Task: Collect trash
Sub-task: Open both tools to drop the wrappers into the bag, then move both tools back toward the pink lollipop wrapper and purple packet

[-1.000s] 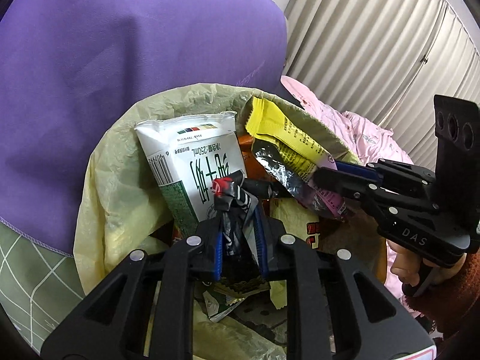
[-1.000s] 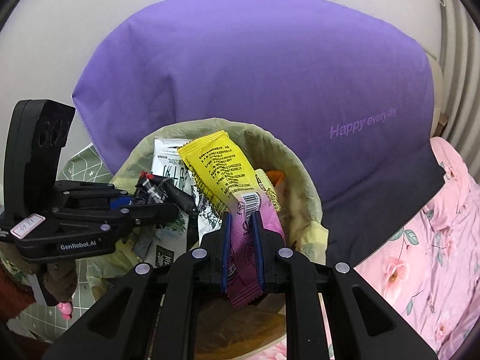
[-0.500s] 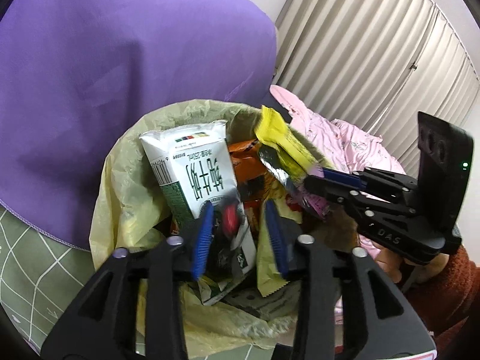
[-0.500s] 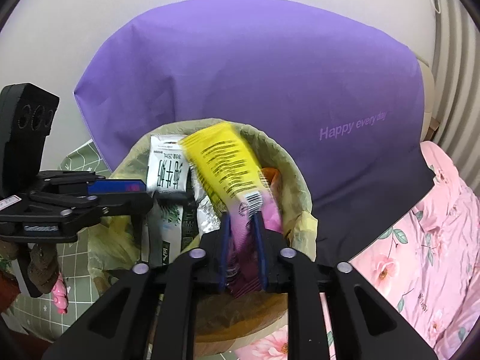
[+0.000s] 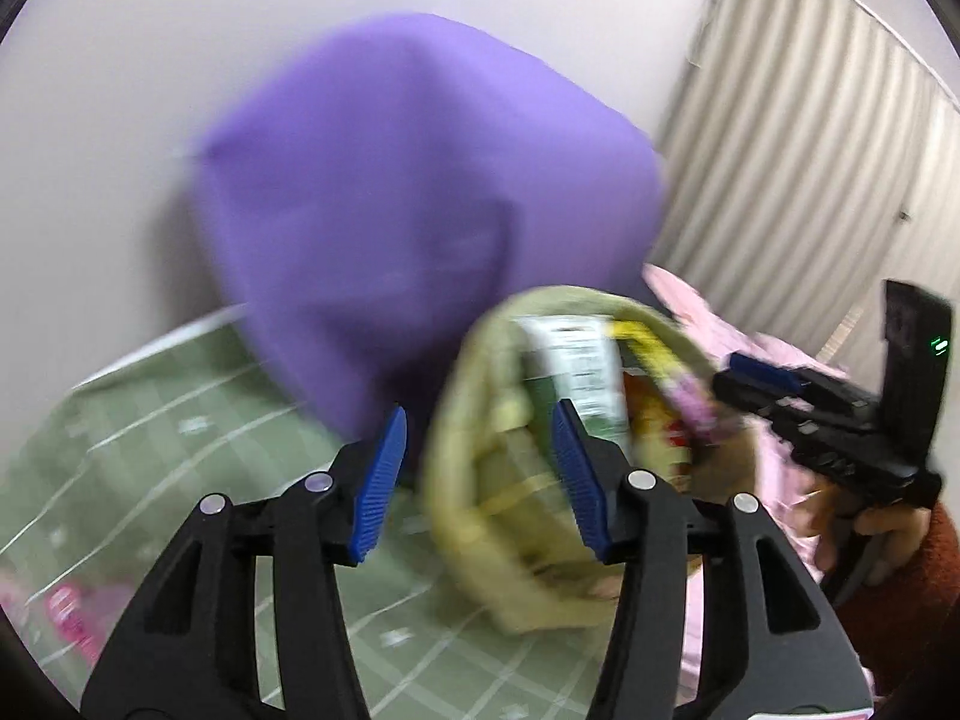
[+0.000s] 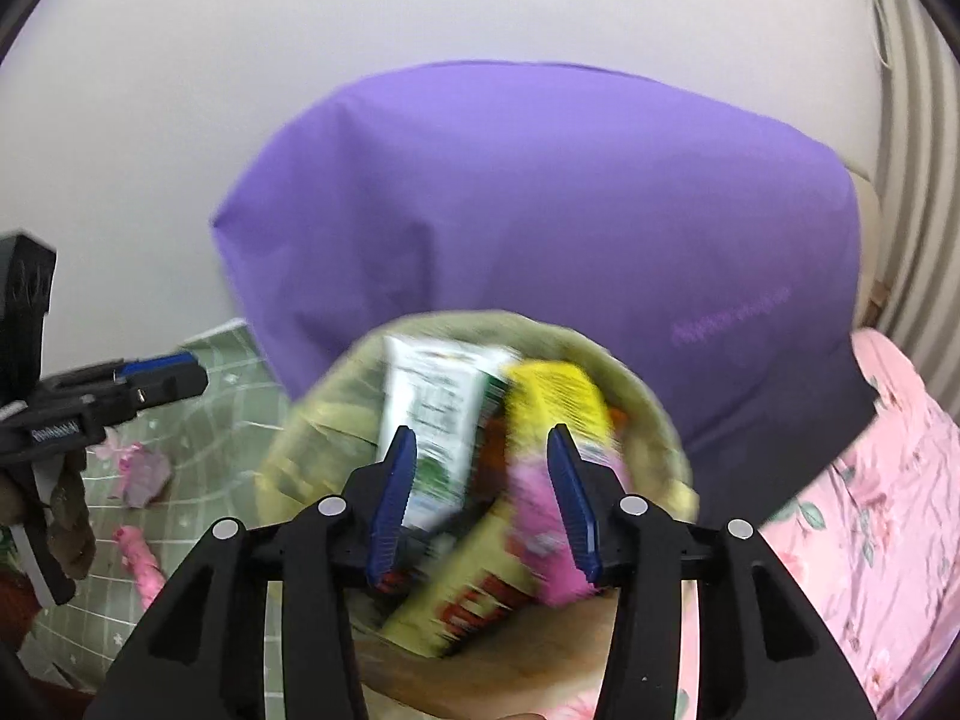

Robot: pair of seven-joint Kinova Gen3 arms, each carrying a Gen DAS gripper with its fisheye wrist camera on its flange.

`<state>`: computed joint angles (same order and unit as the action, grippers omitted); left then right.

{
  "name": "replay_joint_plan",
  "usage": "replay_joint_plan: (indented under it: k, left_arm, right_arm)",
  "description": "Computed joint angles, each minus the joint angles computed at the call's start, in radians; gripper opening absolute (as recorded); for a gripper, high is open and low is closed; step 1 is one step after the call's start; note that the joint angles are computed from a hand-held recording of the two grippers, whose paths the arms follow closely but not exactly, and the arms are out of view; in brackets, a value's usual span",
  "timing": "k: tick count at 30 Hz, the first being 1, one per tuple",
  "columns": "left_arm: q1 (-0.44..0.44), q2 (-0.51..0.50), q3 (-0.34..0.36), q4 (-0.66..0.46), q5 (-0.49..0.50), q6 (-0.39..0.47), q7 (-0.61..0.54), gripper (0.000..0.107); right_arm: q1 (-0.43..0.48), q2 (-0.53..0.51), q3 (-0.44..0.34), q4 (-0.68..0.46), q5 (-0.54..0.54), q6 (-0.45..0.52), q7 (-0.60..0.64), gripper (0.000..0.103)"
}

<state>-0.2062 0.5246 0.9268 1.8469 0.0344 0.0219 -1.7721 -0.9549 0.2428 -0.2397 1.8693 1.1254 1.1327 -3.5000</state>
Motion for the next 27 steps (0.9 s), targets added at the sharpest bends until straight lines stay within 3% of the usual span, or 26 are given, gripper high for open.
replay_joint_plan:
  k: [6, 10, 12, 16, 19, 25, 27]
  left_arm:
    - [-0.025, -0.136, -0.166, 0.190, 0.002, -0.140, 0.098, 0.048]
    - [-0.133, -0.168, -0.186, 0.290, -0.028, -0.196, 0.182, 0.048]
    - [-0.174, -0.183, -0.219, 0.334, -0.035, -0.217, 0.225, 0.048]
    - [-0.266, -0.208, -0.241, 0.404, -0.081, -0.235, 0.309, 0.048]
    - [-0.291, -0.221, -0.272, 0.441, -0.117, -0.249, 0.352, 0.048]
    - [-0.339, -0.226, -0.302, 0.481, -0.212, -0.256, 0.441, 0.048]
    - [-0.338, -0.231, -0.326, 0.490, -0.236, -0.255, 0.465, 0.048]
  right_arm:
    - [0.000, 0.091, 0.038, -0.087, 0.086, -0.157, 0.053, 0.043]
    - [0.004, 0.182, 0.085, -0.185, 0.059, -0.319, 0.164, 0.048]
    - [0.037, 0.229, 0.067, -0.241, 0.026, -0.394, 0.245, 0.049]
    - [0.181, 0.357, -0.108, -0.367, 0.023, -0.502, 0.408, 0.049]
    - [0.268, 0.467, -0.247, -0.471, 0.030, -0.520, 0.530, 0.050]
    - [0.395, 0.697, -0.525, -0.733, -0.038, -0.381, 0.774, 0.050]
    - [0.389, 0.751, -0.562, -0.818, -0.070, -0.329, 0.849, 0.050]
